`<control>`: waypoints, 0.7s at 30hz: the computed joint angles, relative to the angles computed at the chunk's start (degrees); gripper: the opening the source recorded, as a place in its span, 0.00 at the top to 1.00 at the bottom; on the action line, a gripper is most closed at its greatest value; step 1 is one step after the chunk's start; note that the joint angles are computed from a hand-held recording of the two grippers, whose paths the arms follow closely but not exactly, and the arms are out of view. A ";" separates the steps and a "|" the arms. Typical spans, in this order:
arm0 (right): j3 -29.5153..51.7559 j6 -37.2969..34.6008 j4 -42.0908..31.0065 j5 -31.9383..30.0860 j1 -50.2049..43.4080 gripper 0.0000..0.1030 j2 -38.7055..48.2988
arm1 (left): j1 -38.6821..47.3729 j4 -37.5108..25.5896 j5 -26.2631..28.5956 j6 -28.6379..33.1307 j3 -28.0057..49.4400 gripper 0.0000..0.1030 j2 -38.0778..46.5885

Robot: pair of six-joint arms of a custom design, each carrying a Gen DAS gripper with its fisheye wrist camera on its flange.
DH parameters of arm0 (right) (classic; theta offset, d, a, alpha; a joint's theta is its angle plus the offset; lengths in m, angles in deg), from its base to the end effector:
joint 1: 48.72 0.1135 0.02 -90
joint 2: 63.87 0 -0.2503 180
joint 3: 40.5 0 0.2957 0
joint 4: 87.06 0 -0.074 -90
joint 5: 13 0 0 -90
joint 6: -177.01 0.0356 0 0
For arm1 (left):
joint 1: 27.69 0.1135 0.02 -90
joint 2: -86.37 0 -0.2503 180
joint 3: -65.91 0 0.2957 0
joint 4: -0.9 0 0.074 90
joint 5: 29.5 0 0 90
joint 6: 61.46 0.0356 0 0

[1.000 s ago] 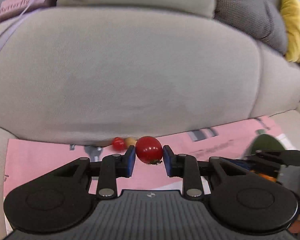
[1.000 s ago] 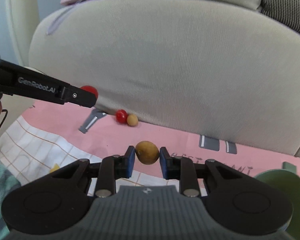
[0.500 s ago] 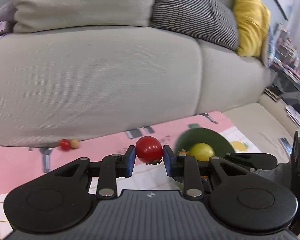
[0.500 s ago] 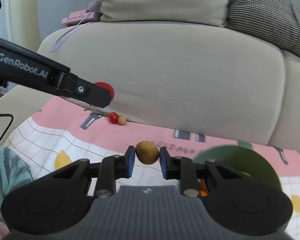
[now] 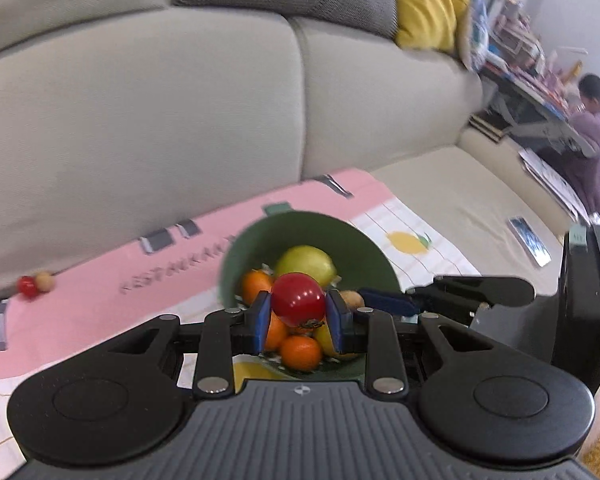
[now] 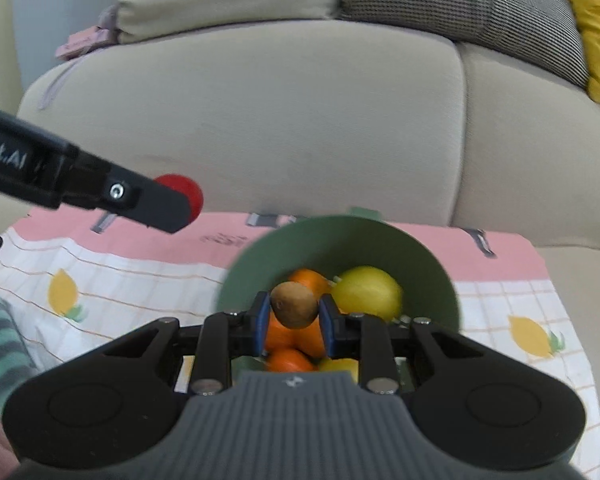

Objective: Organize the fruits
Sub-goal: 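Carry the tomato and kiwi into the colander and open both tools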

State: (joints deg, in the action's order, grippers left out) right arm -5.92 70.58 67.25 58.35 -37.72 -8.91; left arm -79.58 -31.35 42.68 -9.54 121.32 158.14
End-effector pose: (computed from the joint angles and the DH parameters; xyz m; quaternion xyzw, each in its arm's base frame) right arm 0.2219 0.0547 0.1379 -0.2759 0.8747 0.1326 0.3758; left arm 0.1917 -0.2268 0.1870 0.0568 0.9241 -0.1443 0.3494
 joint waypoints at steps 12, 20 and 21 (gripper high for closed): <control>6.92 -9.85 3.62 -1.54 -7.90 0.78 17.41 | 3.12 0.42 8.10 0.82 9.17 0.68 17.09; 14.67 -10.91 3.48 1.67 -5.28 0.78 28.93 | 5.51 -2.28 10.58 1.68 13.42 0.68 23.26; 15.45 -11.03 3.26 2.18 -4.95 0.78 29.95 | 5.72 -2.95 10.71 1.89 14.01 0.68 24.03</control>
